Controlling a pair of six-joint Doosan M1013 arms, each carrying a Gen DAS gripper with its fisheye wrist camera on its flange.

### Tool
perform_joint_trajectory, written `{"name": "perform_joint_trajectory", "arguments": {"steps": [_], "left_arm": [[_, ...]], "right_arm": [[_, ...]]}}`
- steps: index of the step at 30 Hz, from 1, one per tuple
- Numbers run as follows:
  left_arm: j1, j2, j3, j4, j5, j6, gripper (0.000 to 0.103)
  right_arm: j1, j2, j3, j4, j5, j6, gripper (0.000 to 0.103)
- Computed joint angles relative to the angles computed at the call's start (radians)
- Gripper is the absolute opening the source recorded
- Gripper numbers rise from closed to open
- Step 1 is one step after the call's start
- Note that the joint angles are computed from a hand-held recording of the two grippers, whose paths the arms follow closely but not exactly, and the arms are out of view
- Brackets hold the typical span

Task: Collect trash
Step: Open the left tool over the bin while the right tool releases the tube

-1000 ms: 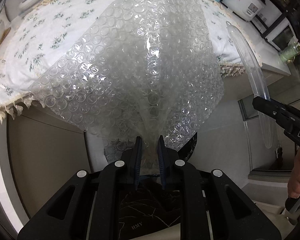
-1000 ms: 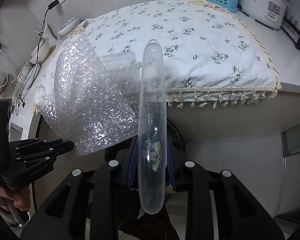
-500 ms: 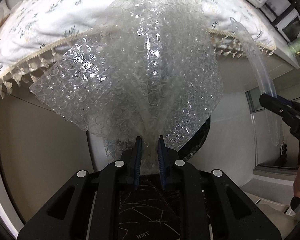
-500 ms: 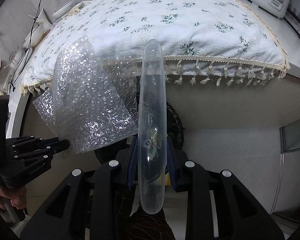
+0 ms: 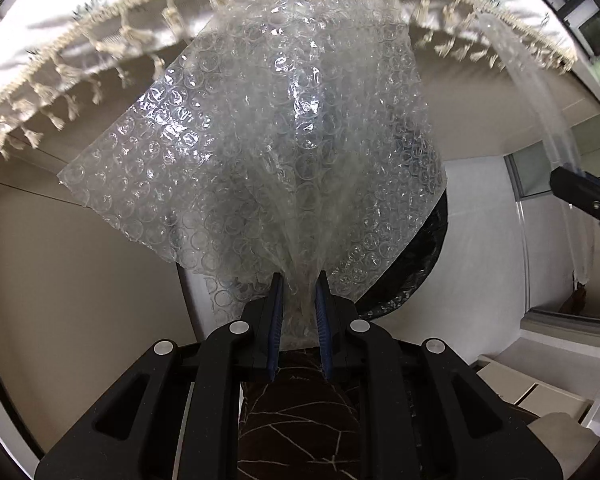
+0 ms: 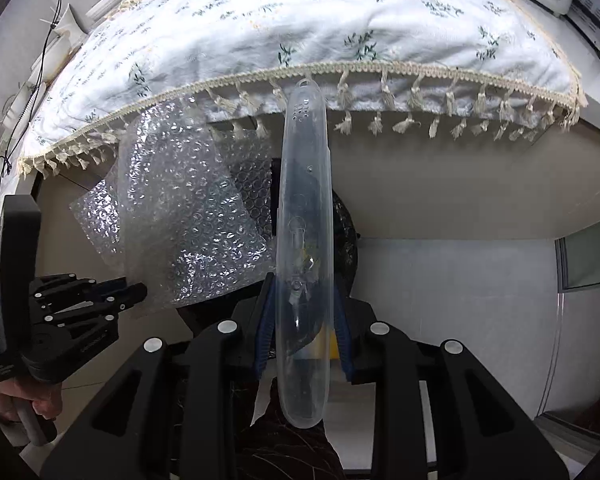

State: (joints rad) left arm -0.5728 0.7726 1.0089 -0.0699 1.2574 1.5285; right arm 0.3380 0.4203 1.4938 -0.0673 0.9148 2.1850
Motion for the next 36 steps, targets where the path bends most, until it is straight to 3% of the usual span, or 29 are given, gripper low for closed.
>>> {"name": "perform_joint_trajectory", "arguments": {"steps": [5,12,15,18,25,28,36], "left_arm": [[-0.004,0.029,-0.026,0.024,0.016,0.017,0.016],[-0.006,0.055,-0.073,0.058,0.035,0.013,0.033],[-0.004,0.031,-0.044,0.053,-0.002,-0.001,0.043],[0.000,0.009,-0.020,0.061,-0.054,-0.012,0.064],[0.024,-0.032,0.010,0.048,-0.135,-0.054,0.087],[0.023,-0.062,0.053,0.052,-0.203,-0.087,0.095],[0.036,-0.084,0.081,0.057,-0.239,-0.136,0.097]], "right_arm": [[0.001,0.011,0.002,0.014,0.005,-0.009,0.026],[0.012,0.035,-0.006,0.039,0.029,-0.027,0.026],[0.010,0.036,-0.002,0.050,0.028,-0.037,0.026],[0.010,0.035,0.006,0.058,0.022,-0.045,0.026],[0.011,0.055,-0.006,0.086,0.032,-0.078,0.026],[0.007,0.070,-0.025,0.111,0.045,-0.105,0.026],[0.016,0.118,-0.081,0.142,0.055,-0.151,0.026]]}}
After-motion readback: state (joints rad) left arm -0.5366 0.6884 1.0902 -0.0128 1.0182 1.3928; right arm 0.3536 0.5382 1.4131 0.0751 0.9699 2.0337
